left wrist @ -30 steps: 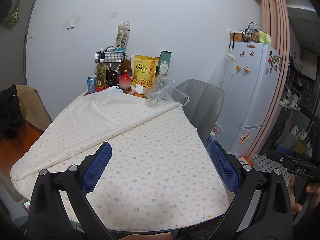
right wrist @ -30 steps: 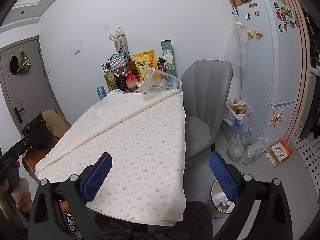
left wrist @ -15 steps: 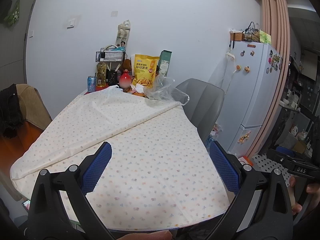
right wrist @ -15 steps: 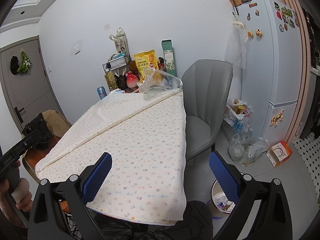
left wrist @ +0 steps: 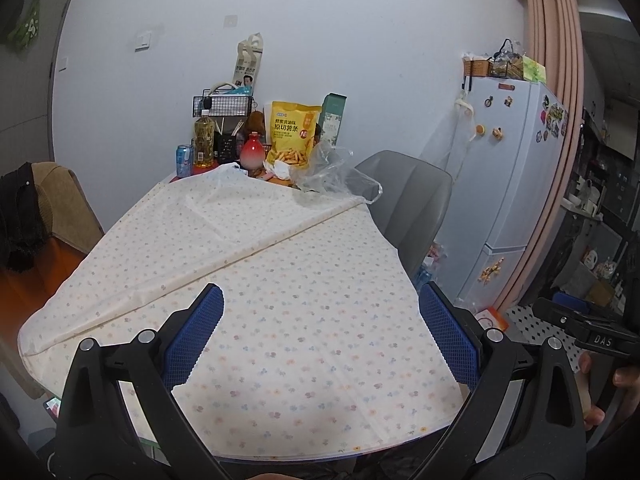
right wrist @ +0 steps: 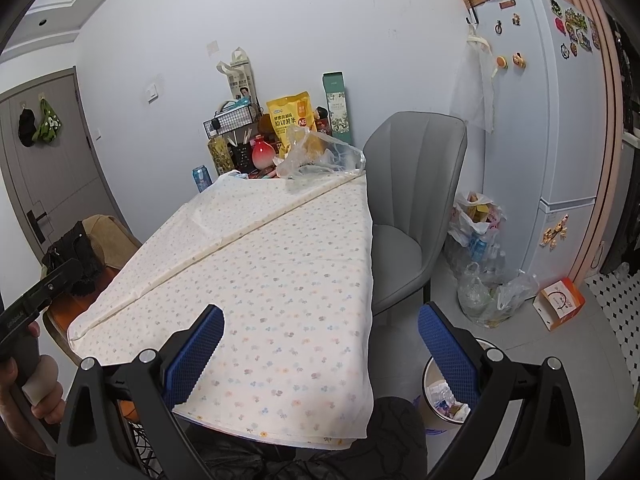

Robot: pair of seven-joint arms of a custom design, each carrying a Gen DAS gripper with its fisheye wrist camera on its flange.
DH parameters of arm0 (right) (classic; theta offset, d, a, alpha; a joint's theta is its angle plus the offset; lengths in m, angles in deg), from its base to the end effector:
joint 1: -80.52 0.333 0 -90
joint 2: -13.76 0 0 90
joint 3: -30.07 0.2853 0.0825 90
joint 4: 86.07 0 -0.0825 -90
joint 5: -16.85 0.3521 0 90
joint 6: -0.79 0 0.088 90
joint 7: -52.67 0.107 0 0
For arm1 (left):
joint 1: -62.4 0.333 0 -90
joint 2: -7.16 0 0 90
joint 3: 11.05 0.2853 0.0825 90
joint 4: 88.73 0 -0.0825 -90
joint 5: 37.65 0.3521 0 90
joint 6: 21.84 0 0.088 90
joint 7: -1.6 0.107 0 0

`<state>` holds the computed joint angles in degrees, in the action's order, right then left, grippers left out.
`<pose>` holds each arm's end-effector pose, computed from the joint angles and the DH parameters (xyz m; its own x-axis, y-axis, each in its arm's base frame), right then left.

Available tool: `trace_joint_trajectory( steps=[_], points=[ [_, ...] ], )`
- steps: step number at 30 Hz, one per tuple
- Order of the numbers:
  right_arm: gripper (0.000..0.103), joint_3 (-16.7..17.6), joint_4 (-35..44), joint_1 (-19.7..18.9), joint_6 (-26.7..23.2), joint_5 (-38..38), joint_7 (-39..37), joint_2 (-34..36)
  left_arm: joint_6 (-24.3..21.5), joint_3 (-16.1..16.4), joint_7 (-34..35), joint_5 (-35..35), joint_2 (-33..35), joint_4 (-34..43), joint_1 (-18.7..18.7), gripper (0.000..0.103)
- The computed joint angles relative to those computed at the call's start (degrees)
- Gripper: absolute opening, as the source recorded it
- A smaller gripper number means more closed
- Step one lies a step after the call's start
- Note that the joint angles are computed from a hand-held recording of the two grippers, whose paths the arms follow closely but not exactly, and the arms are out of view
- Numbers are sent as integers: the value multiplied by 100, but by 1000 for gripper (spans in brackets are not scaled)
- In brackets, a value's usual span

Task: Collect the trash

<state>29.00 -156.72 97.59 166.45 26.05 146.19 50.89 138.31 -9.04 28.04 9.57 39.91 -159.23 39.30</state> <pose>0.7085 0.1982 0.4988 0.1952 -0.9617 -0.1922 -0.5605 0.0514 -0.8266 0.6561 -0.2979 0.5282 -0.0093 -0.9884 0.1516 -0.4414 -0.1320 -0.8876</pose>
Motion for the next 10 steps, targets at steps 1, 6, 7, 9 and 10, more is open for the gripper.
trace_joint_trajectory(
  steps=[1, 6, 7, 9, 10],
  points=[
    [95, 15, 8, -16, -9, 9, -20, 11, -2, -10, 7, -20, 15, 2, 10, 97],
    [95, 23, 166, -47, -150, 25, -33, 149, 28, -109, 255, -264, 140, 73, 114, 97],
    [95, 28, 214, -53, -192, 24, -42, 191, 25, -109, 286, -309, 168, 89, 121, 97],
    [95, 40, 432, -67, -363, 15, -56, 347, 22, -151, 394, -458, 254, 133, 169, 97],
    [95, 55, 577, -79, -467, 11, -72, 448, -3, -182, 472, -555, 318, 177, 201, 97]
  ],
)
